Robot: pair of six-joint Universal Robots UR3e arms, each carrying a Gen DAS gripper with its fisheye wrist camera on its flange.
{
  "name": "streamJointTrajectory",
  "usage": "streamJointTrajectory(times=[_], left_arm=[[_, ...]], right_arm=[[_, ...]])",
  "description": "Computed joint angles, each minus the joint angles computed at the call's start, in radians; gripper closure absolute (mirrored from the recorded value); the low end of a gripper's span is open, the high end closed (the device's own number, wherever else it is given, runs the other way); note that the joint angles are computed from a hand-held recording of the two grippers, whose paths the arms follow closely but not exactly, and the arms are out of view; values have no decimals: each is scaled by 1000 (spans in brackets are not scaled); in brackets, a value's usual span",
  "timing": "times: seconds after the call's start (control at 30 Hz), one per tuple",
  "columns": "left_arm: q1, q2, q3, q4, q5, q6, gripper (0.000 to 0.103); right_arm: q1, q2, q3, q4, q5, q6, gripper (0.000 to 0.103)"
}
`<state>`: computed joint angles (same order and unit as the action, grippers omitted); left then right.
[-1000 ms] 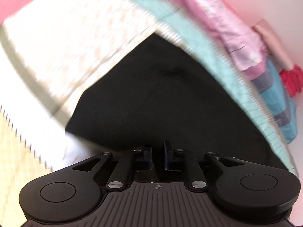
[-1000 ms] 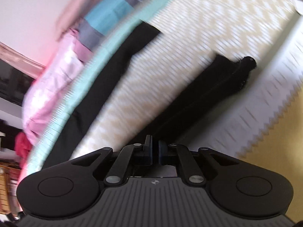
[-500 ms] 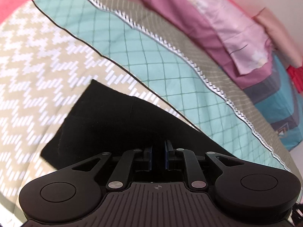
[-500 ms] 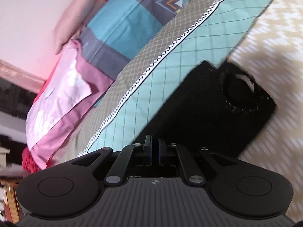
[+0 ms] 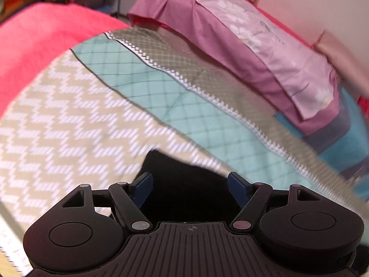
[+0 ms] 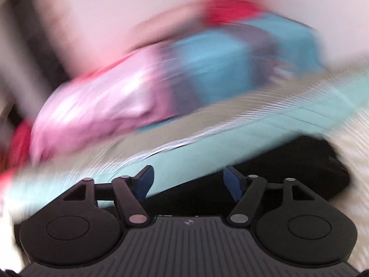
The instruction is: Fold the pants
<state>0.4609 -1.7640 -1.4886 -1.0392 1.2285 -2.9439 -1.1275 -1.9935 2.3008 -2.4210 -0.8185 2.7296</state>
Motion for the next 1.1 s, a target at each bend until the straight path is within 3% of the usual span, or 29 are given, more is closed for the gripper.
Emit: streamJointTrajectory(times=[0.13, 0.23, 0.33, 0.4, 0.47, 0.63, 0.73, 0.8, 0.87, 0.9, 0.97, 1.1], left_arm=[[59, 180, -236, 45, 11, 110, 0], [96, 292, -374, 37, 30, 206, 0], [151, 411, -508, 27, 47, 318, 0], [195, 469, -569, -10, 51, 387, 0], [231, 510, -623, -26, 57, 438, 0], [292, 568, -702, -36, 33, 521, 0], [275, 551, -685, -28, 27, 519, 0], [286, 549, -671, -52, 5, 536, 0], [311, 560, -676, -69, -15, 560, 0], [318, 565, -685, -63, -13, 560, 0], [345, 582, -706, -64, -31, 569, 0], [364, 611, -707, -100, -46, 577, 0]], right_arm=[[389, 197, -152, 25, -50, -189, 18], [657, 424, -281, -130, -185, -147, 21], [791, 607, -432, -145, -266, -99, 30], [858, 679, -495, -145, -359, -55, 46], [858, 679, -511, -107, -350, -54, 95], [860, 698, -586, -168, -377, -88, 95], [929, 821, -787, 27, -484, -116, 94], [966, 820, -771, -76, -474, -81, 85], [981, 835, -804, -99, -352, -14, 34], [1001, 866, -848, -91, -297, 2, 30], [1076, 959, -976, -76, -269, 10, 41], [1227, 1222, -1344, -22, -275, 27, 43]])
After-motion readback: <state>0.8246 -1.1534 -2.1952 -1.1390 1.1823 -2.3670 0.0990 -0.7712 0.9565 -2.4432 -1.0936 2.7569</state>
